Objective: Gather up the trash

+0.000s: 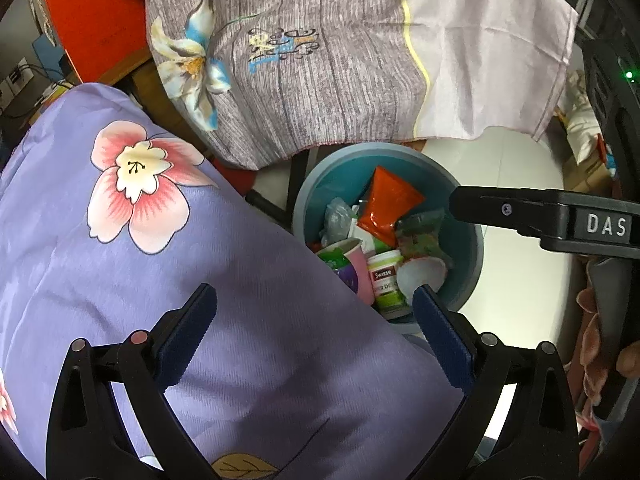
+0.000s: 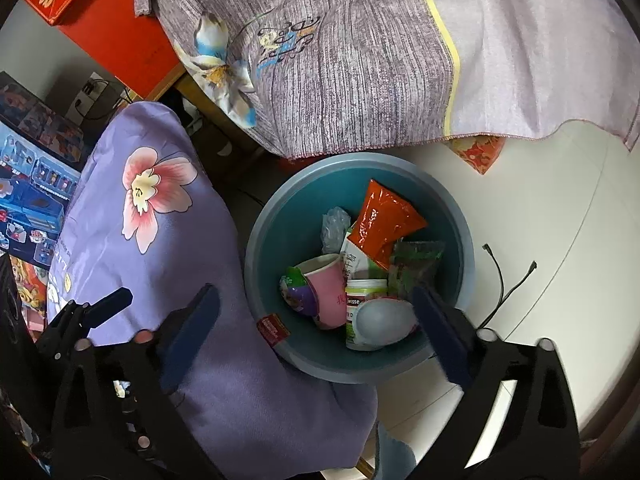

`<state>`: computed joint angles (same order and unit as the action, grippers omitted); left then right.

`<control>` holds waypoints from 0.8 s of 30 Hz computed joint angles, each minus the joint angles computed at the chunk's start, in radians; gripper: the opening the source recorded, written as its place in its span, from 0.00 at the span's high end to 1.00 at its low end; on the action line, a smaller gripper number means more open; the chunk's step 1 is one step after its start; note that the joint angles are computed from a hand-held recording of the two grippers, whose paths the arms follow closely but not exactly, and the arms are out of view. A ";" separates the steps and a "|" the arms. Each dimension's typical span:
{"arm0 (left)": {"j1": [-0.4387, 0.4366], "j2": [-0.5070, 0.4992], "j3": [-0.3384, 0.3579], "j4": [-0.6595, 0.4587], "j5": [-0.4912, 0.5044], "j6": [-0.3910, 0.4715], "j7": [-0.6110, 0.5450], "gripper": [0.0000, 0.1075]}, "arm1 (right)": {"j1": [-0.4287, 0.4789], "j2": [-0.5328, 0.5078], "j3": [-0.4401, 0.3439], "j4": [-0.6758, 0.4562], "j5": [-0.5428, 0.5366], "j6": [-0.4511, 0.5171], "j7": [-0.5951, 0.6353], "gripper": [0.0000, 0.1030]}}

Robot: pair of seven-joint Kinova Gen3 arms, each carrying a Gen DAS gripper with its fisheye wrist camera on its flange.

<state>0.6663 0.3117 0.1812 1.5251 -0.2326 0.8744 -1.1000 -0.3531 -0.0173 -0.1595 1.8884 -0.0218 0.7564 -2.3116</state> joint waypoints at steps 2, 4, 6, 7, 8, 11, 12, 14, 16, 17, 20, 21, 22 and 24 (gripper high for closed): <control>0.004 -0.004 -0.001 0.003 -0.002 0.005 0.009 0.08 | -0.009 -0.003 -0.010 -0.006 0.029 0.019 -0.021 0.07; 0.010 -0.010 -0.003 0.007 -0.008 0.013 0.023 0.08 | -0.023 -0.003 -0.023 -0.014 0.069 0.048 -0.055 0.07; 0.013 -0.018 -0.004 0.012 -0.014 0.018 0.039 0.08 | -0.038 -0.005 -0.036 -0.022 0.115 0.082 -0.092 0.07; 0.011 -0.023 -0.003 0.017 -0.013 0.020 0.044 0.08 | -0.049 -0.007 -0.046 -0.026 0.147 0.103 -0.119 0.07; 0.008 -0.032 -0.001 0.027 -0.010 0.019 0.048 0.08 | -0.059 -0.011 -0.053 -0.028 0.173 0.121 -0.141 0.07; 0.021 -0.053 -0.003 0.047 -0.041 0.031 0.090 0.08 | -0.084 -0.025 -0.072 -0.035 0.233 0.175 -0.187 0.07; 0.022 -0.061 -0.001 0.056 -0.048 0.031 0.102 0.08 | -0.091 -0.030 -0.079 -0.038 0.249 0.194 -0.201 0.07; 0.022 -0.079 0.002 0.074 -0.061 0.034 0.128 0.08 | -0.106 -0.043 -0.094 -0.040 0.278 0.226 -0.228 0.07; 0.013 -0.095 0.011 0.087 -0.061 0.034 0.139 0.08 | -0.119 -0.055 -0.107 -0.041 0.294 0.248 -0.250 0.07; 0.013 -0.107 0.013 0.098 -0.067 0.033 0.150 0.08 | -0.124 -0.061 -0.112 -0.040 0.300 0.257 -0.259 0.07; 0.015 -0.140 0.024 0.124 -0.098 0.038 0.188 0.08 | -0.144 -0.081 -0.144 -0.040 0.335 0.293 -0.311 0.07; 0.011 -0.148 0.029 0.132 -0.103 0.037 0.195 0.08 | -0.150 -0.084 -0.152 -0.042 0.343 0.300 -0.324 0.07; 0.009 -0.165 0.033 0.147 -0.109 0.035 0.206 0.08 | -0.158 -0.091 -0.164 -0.042 0.355 0.310 -0.340 0.07; 0.000 -0.190 0.044 0.170 -0.113 0.029 0.220 0.08 | -0.174 -0.099 -0.187 -0.044 0.379 0.331 -0.373 0.07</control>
<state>0.6664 0.1220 0.2257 1.6948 -0.3453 0.9037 -0.8797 -0.5269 -0.1165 -0.3469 1.8441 0.3576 1.0874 -2.6842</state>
